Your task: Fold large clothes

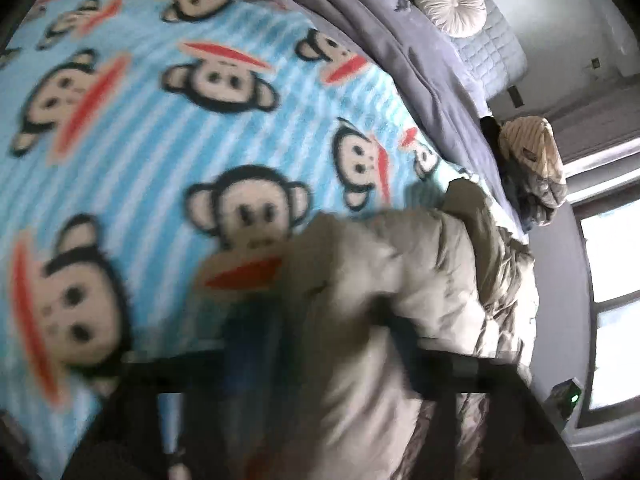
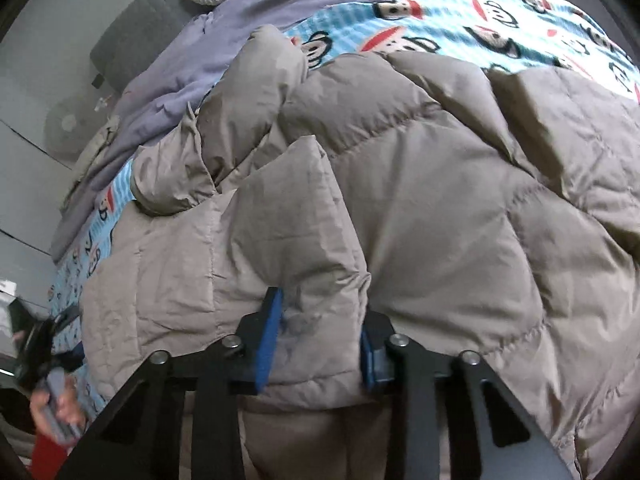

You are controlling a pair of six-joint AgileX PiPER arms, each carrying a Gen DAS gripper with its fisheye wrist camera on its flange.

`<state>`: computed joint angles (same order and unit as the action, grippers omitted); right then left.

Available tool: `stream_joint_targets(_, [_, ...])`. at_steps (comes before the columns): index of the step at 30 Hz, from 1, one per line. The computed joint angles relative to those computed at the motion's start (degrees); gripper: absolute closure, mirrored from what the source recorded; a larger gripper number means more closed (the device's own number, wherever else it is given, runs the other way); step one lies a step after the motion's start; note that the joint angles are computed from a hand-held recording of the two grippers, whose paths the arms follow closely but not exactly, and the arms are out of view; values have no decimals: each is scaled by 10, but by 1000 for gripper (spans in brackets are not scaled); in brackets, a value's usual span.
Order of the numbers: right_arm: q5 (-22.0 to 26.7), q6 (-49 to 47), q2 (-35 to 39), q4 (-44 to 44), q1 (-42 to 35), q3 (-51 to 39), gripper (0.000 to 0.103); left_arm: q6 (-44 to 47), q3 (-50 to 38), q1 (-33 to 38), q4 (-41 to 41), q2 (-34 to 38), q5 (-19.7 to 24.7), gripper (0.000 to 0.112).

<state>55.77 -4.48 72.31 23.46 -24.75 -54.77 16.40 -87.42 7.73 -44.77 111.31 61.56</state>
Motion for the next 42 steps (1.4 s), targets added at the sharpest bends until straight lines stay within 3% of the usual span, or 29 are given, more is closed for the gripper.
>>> stream_joint_targets(1, [-1,-5,1,-2,1,-1,69,-4,5,-11,5,-12,-15,92])
stream_joint_targets(3, [-4,-1,-14,-17,12,9,69,-5,43,-47,64,-75,-91,98])
stream_joint_targets(6, [-13,21,-25,-39,35,15,69,-22,87,-93,164,-144,-175,98])
stream_joint_targets(13, [-69,87,-4,-106,121,15,69,-151,76,-120,339,-68,-208,98])
stream_joint_targets(17, [-71,116,24,-148,155,-8,69,-250,68,-142,439,-82,-191,97])
stream_joint_targets(21, [-7,112,-3,-142,108,-30,64,-214,80,-112,412,-148,-166,97])
stream_joint_targets(25, [20,111,-59,-154,62,-29,64,-157,101,-94,359,-206,-128,97])
stream_joint_targets(26, [25,97,-69,-142,50,-31,65,-144,109,-98,349,-215,-121,97])
stream_joint_targets(27, [27,79,-78,-128,44,-32,74,-138,123,-109,347,-224,-118,97])
stream_joint_targets(28, [28,69,-82,-124,46,-32,85,-141,137,-128,358,-229,-118,97])
stream_joint_targets(32, [16,54,-63,-129,102,-22,86,-219,198,-200,442,-218,-148,97])
stream_joint_targets(35, [13,95,-38,-203,138,-1,86,-265,230,-215,474,-216,-185,97])
stream_joint_targets(39, [27,59,-63,-200,78,19,89,-271,205,-210,471,-206,-157,97])
stream_joint_targets(42, [67,-21,-81,-133,-16,11,89,-291,184,-221,493,-217,-120,97])
